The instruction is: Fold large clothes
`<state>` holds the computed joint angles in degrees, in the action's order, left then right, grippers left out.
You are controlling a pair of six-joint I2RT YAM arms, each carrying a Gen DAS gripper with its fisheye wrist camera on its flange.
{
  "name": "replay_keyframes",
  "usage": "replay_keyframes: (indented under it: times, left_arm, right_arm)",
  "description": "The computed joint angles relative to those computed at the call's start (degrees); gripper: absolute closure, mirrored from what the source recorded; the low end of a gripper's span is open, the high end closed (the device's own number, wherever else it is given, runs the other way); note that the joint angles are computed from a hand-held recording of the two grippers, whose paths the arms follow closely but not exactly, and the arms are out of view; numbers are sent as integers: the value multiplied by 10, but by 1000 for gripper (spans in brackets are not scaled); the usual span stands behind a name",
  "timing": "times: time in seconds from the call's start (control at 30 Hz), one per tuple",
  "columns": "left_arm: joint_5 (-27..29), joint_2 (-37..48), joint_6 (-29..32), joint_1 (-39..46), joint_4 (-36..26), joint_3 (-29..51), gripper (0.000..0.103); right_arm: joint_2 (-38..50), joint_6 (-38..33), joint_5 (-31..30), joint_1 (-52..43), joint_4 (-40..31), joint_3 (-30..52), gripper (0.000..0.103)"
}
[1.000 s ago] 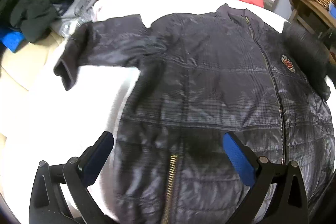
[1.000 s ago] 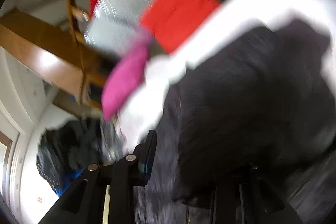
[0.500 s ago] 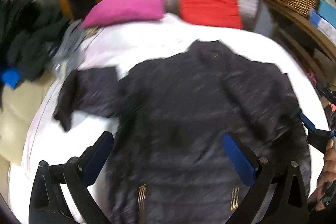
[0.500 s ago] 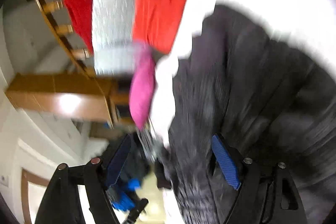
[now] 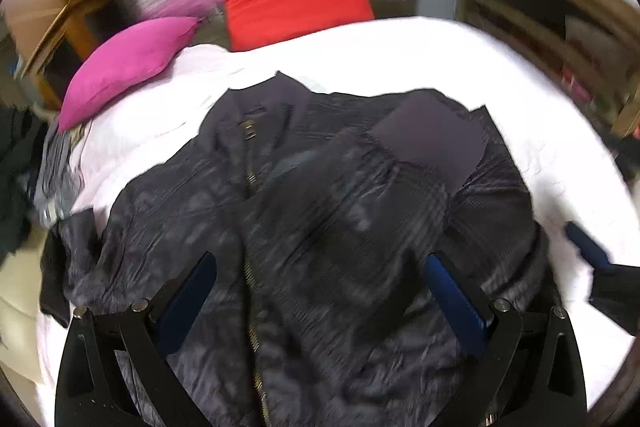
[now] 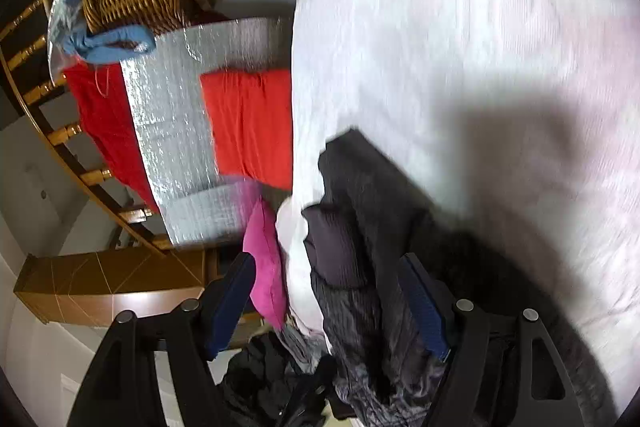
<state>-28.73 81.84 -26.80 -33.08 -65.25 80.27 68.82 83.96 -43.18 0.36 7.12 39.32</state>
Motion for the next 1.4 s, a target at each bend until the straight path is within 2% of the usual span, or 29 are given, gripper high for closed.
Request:
replay_keyframes:
  times: [0.07,0.27,0.3,0.33,0.37,0.4,0.43,0.5,0.63,0.83,0.93,1.03,1.1,1.13,1.23,1.3,1.33,1.4]
  left_arm:
    - [-32,46,6,-10,3,19,0]
    - [-63,101,42,-2,21,42,1]
    - [-67,102,51,-1,28,41,7]
    - [-68,97,66,-1,38,36,26]
    - [-67,94,78,0,42,35,39]
    - [-63,88,89,3,39,35,63]
    - [-53,77,96,10,36,33,73]
    - [-25,48,107,33,45,21,76]
    - [17,-40,132,88,41,-14,76]
    - [88,-191,202,218,-4,-90,65]
    - [108,-254,255,320,-12,-143,65]
    - [195,-283,333,474,-18,-174,64]
    - [224,-282,360,534,-27,-176,62]
    - [240,-278,367,557,-33,-173,57]
    - [264,-265,351,559,-47,-150,50]
    - [258,-247,321,517,-45,-123,40]
    - [246,-239,295,478,-46,-106,33]
    - [217,-224,252,407,-50,-74,25]
  right_arm:
    - [3,-15,-16,-19,-12,6,27]
    - [7,-66,-35,-23,-64,26,27]
    - [7,-71,-34,-19,-69,28,27]
    - [2,-77,-39,-22,-72,24,27]
    - [6,-81,-34,-13,-76,29,27]
    - [7,-85,-33,-10,-78,31,27]
    - [10,-93,-32,-4,-82,35,27]
    - [17,-112,-26,14,-94,48,27]
    - [28,-138,-12,43,-109,65,27]
    - [49,-158,10,81,-126,82,27]
    - [56,-163,28,98,-136,86,27]
    - [58,-157,34,107,-133,85,27]
    - [60,-160,38,116,-134,88,27]
    - [60,-163,41,119,-137,90,27]
    - [62,-166,49,126,-142,95,27]
    - [64,-166,48,126,-141,96,27]
    - [64,-168,49,127,-144,98,27]
    - [66,-180,53,128,-161,106,27]
